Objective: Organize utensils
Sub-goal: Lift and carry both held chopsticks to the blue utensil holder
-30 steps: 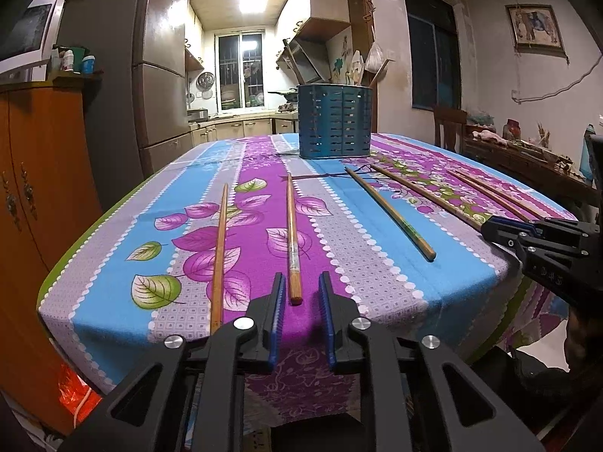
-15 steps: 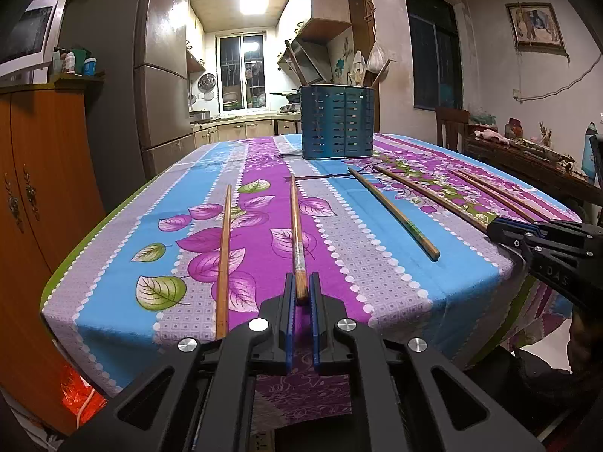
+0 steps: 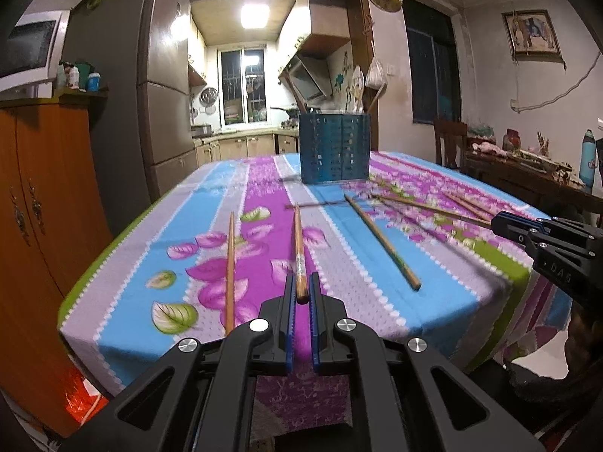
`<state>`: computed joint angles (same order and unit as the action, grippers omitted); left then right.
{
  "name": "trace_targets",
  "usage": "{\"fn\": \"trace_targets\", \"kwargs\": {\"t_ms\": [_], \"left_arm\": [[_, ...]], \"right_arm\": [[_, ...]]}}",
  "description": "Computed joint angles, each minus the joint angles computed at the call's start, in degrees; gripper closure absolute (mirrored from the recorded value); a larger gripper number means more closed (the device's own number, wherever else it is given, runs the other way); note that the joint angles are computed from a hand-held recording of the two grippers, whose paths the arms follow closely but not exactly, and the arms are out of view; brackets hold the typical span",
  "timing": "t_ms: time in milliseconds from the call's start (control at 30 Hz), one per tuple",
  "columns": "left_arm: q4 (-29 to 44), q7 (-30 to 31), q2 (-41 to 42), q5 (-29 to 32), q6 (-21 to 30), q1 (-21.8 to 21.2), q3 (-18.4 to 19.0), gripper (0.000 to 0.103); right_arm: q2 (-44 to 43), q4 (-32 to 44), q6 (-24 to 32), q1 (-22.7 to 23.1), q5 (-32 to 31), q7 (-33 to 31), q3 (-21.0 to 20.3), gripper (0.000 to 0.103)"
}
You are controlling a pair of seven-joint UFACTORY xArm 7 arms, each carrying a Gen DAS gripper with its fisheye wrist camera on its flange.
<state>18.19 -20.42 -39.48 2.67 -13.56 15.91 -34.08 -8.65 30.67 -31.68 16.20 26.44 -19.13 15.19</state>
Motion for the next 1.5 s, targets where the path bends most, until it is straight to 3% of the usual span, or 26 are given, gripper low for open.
{"fn": "trace_targets", "kwargs": {"t_ms": [267, 800, 1167, 1300, 1500], "left_arm": [[3.13, -0.15, -3.35, 0.64, 1.58, -1.18, 2.39, 0.095], [15.42, 3.17, 2.57, 1.40, 1.63, -1.88, 8.10, 0.095], [23.81, 7.69, 10.05, 1.05, 1.11, -0.33, 7.13, 0.095], [27.00, 8.86, 13.28, 1.05, 2.45, -3.32, 9.99, 0.095], [30.49, 10.31, 15.64, 1.21, 2.04, -2.32, 9.09, 0.095]], "right_arm": [[-2.42, -0.11, -5.46, -0.12, -2.14, -3.02, -0.20, 0.099], [-3.44, 5.65, -2.78, -2.11, -20.19, 9.62, -6.71, 0.099], [-0.77, 13.69, 1.61, -2.35, -37.00, 23.73, -12.95, 0.099], [0.72, 16.78, 2.76, -2.61, -43.03, 29.14, -14.52, 0.099], [3.43, 23.24, 4.90, -2.90, -58.66, 44.93, -18.49, 0.099]]}}
